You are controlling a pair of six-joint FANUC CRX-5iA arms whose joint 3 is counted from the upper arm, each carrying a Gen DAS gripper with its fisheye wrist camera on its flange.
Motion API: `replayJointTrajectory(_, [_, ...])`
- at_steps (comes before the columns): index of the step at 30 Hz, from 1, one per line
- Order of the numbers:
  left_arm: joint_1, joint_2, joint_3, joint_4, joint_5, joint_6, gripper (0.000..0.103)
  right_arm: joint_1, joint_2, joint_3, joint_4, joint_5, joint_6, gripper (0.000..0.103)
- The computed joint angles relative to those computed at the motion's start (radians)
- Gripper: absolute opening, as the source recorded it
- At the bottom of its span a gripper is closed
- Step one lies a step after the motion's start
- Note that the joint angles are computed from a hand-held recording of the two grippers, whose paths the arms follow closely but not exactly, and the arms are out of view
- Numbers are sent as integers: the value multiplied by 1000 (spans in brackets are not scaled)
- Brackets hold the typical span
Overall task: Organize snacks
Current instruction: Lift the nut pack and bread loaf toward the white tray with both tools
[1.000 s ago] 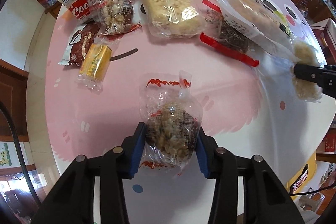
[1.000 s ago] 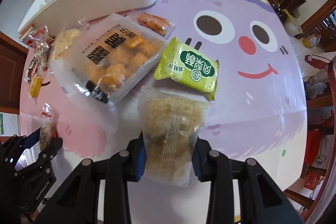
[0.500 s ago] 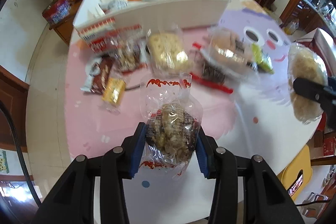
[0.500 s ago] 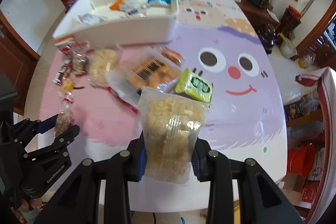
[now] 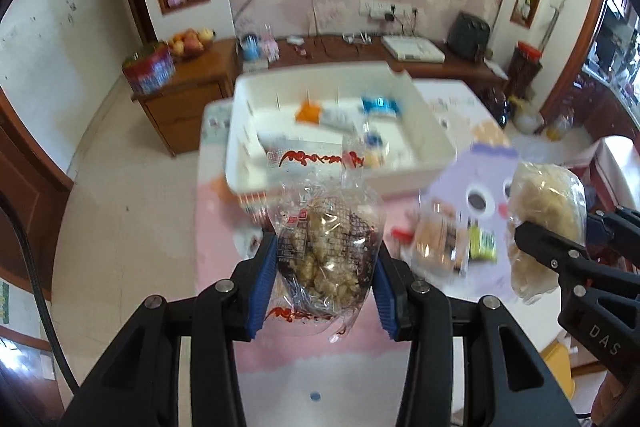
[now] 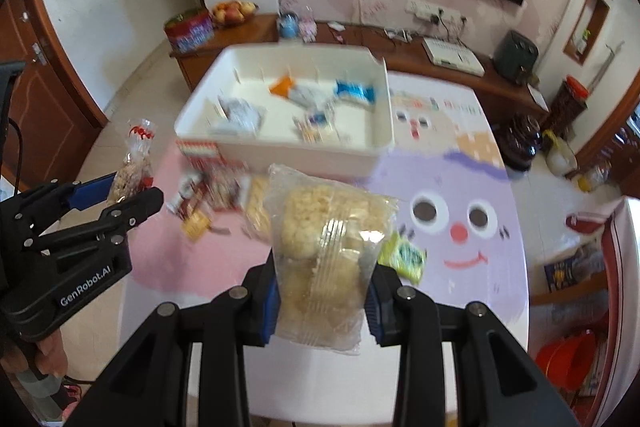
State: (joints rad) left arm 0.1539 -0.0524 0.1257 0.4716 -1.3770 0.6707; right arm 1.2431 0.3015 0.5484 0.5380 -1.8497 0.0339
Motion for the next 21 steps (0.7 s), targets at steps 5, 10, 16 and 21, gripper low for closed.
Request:
replayJointTrajectory(5, [-41,61,118,15,27,53,43,-60,40,109,89,5,128,35])
replayJointTrajectory(10, [-97,141,244,-5,54,127,43,-139,89,230,172,25,246,35])
replayJointTrajectory(16, [-169,239,386,-72,76,230,43,-235,112,273,175,82,319,35])
replayJointTrajectory(21, [-225,325,494,-157,60,322,43,-309,97,216,118,141,323,35])
